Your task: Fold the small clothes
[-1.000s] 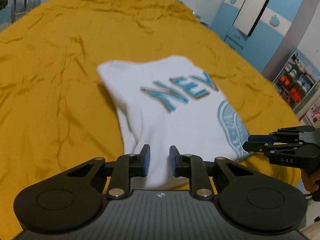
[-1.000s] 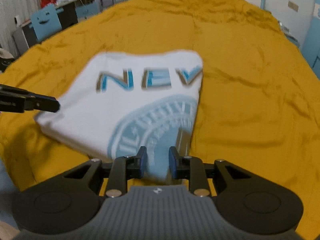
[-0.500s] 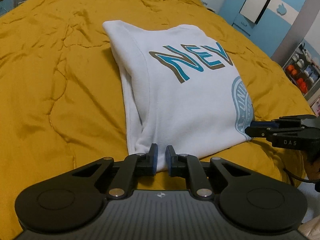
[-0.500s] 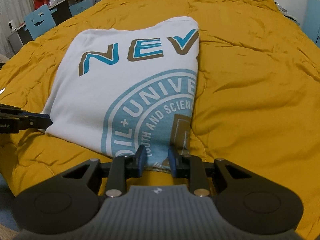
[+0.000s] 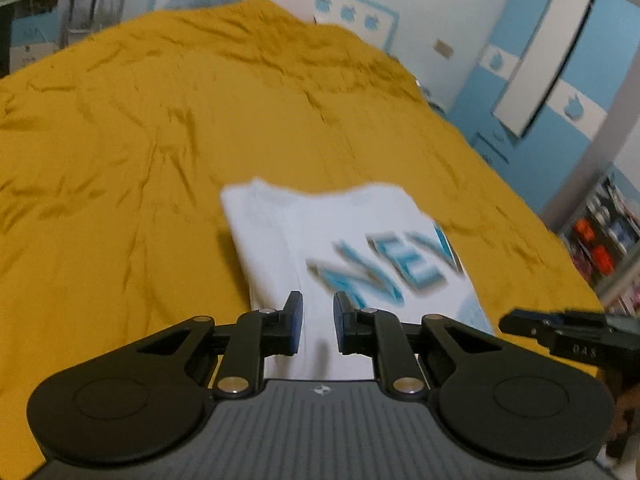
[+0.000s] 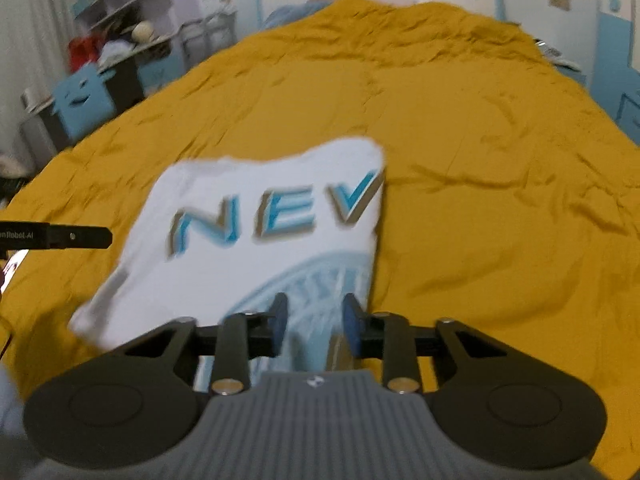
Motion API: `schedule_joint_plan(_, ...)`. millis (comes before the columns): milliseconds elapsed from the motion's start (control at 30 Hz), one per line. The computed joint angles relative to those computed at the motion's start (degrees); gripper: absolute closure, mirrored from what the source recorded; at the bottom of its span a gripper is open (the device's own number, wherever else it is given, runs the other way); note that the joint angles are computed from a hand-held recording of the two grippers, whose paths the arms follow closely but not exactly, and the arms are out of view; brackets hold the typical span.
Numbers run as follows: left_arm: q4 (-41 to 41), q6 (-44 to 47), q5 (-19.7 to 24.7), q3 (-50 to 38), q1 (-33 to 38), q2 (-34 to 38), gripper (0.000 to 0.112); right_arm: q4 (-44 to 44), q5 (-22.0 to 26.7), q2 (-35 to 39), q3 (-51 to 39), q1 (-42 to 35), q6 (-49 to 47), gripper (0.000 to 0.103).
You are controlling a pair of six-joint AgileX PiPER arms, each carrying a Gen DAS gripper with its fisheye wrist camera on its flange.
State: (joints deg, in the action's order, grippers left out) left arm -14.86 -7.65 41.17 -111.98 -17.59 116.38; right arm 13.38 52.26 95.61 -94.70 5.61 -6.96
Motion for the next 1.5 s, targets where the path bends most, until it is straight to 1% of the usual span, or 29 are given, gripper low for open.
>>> schedule_joint_plan(33, 0.49, -0.77, 0.66, -3.87, 0.13, 2.86, 0.095, -0.8, -0.92, 1.75, -1.64, 0.04, 2.16, 0.085)
schedule_joint_plan(133, 2.62, -6.06, 5.22, -16.43, 0.8, 11.25, 0.095, -1.47, -0.98, 6.98, -7.24, -0.3, 7.53, 0.088)
schedule_joint_plan(233, 5.53, -9.81, 7.93, -23.94, 1.34, 16.65, 0.095, -1.51, -1.91, 10.99, -10.56, -0.76, 9.37, 0.092)
schedule_joint_plan(267, 5.92, -10.64, 10.67, -27.98, 1.64, 19.04, 0.095, -1.68, -2.17, 12.08, -11.29, -0.86, 9.56, 0.092)
schedule_joint_plan(300, 6.23, -11.34, 14.45, -33.22, 2.04, 21.97, 0.095, -2.09, -1.92, 13.5, -12.45, -0.8, 9.71, 0.092)
schedule_joint_plan(333, 6.2, -11.77, 16.61, -36.16, 2.31, 24.07, 0.095, -2.53, -1.5, 14.79, -13.29, -0.7, 9.58, 0.092)
schedule_joint_plan(367, 5.35, -11.62, 17.3, -36.82, 2.62, 24.83, 0.095, -3.31, -1.41, 15.68, -13.52, -0.36, 9.82, 0.092)
schedule_joint_plan(400, 4.84, -11.52, 16.67, -35.18, 2.69, 24.27, 0.095, -3.66, -1.36, 16.28, -13.35, -0.22, 9.87, 0.092)
schedule_joint_plan(467, 4.37, -10.7, 12.71, -28.62, 2.53, 21.33, 0.095, -4.56, -1.58, 17.55, -13.21, 0.05, 10.14, 0.092)
schedule_joint_plan(500, 4.34, -10.51, 12.08, -27.31, 2.47, 20.62, 0.095, -4.39, -1.73, 18.2, -13.38, -0.12, 10.25, 0.092)
schedule_joint_plan(567, 4.29, -10.75, 12.41, -27.23, 2.55, 20.3, 0.095, -3.58, -1.62, 18.67, -13.72, -0.45, 10.65, 0.091)
schedule_joint_plan(667, 5.4, -12.15, 11.52, -24.8, 2.31, 18.15, 0.095, -3.24, -0.01, 18.92, -15.38, -0.74, 11.24, 0.091)
schedule_joint_plan(767, 7.41, -12.3, 11.19, -24.14, 2.02, 15.91, 0.093, -2.66, 1.5, 17.2, -15.69, -1.2, 10.89, 0.09)
schedule_joint_plan(800, 8.13, -11.95, 10.55, -22.87, 1.67, 14.41, 0.091, -2.04, 2.17, 16.29, -15.82, -1.44, 10.58, 0.089)
schedule_joint_plan(867, 10.01, -11.95, 9.3, -20.54, 0.75, 11.7, 0.084, -1.06, 2.36, 13.12, -14.41, -1.86, 9.3, 0.085)
schedule_joint_plan(933, 12.95, -12.27, 8.81, -18.86, -0.81, 8.99, 0.077, -2.13, 2.0, 10.21, -13.43, -1.48, 8.8, 0.076)
schedule_joint_plan(967, 14.49, -12.41, 9.3, -19.63, -1.63, 8.58, 0.074, -2.51, 1.83, 8.79, -13.24, -1.18, 8.46, 0.074)
schedule_joint_plan(1000, 16.48, -12.82, 9.08, -19.04, -2.64, 7.46, 0.069, -2.49, 1.66, 7.37, -12.8, -1.07, 8.02, 0.071)
schedule_joint_plan(1067, 20.45, -13.82, 7.15, -16.05, -4.86, 4.26, 0.059, -1.99, 1.47, 4.6, -12.44, -0.77, 7.22, 0.069)
schedule_joint_plan(1100, 22.41, -14.44, 5.59, -13.77, -5.92, 2.31, 0.052, -1.71, 1.29, 3.41, -12.45, -0.59, 6.67, 0.059)
schedule_joint_plan(1133, 25.02, -15.81, 3.54, -10.88, -7.02, 0.18, 0.045, -1.78, 0.34, 1.65, -11.66, -0.06, 6.17, 0.044)
schedule_joint_plan(1167, 28.18, -17.77, 1.52, -8.46, -8.15, -1.51, 0.04, -2.09, -0.62, -0.08, -10.51, 0.33, 5.87, 0.039)
schedule_joint_plan(1233, 36.53, -23.99, -3.22, -2.6, -10.49, -5.1, 0.02, -2.98, -3.4, -3.37, -8.08, 1.57, 4.72, 0.035)
schedule_joint_plan(1267, 41.85, -28.43, -5.75, 0.88, -11.74, -7.08, 0.018, -3.49, -3.83, -4.55, -7.44, 2.15, 4.29, 0.031)
schedule_joint_plan(1300, 46.78, -32.8, -7.74, 3.95, -12.8, -8.76, 0.016, -4.33, -4.16, -5.84, -6.65, 2.82, 4.19, 0.024)
schedule_joint_plan(1333, 50.41, -36.04, -8.28, 5.63, -13.66, -9.65, 0.013, -5.2, -5.4, -7.47, -4.94, 3.67, 3.98, 0.022)
schedule_joint_plan(1400, 56.84, -41.57, -6.76, 7.61, -15.84, -10.86, 0.009, -6.25, -6.9, -9.84, -2.27, 4.8, 3.39, 0.022)
schedule_joint_plan(1500, 67.51, -49.98, -4.49, 11.26, -19.12, -12.11, 0.009, -10.71, -7.96, -13.28, 2.07, 7.2, 7.63, 0.022)
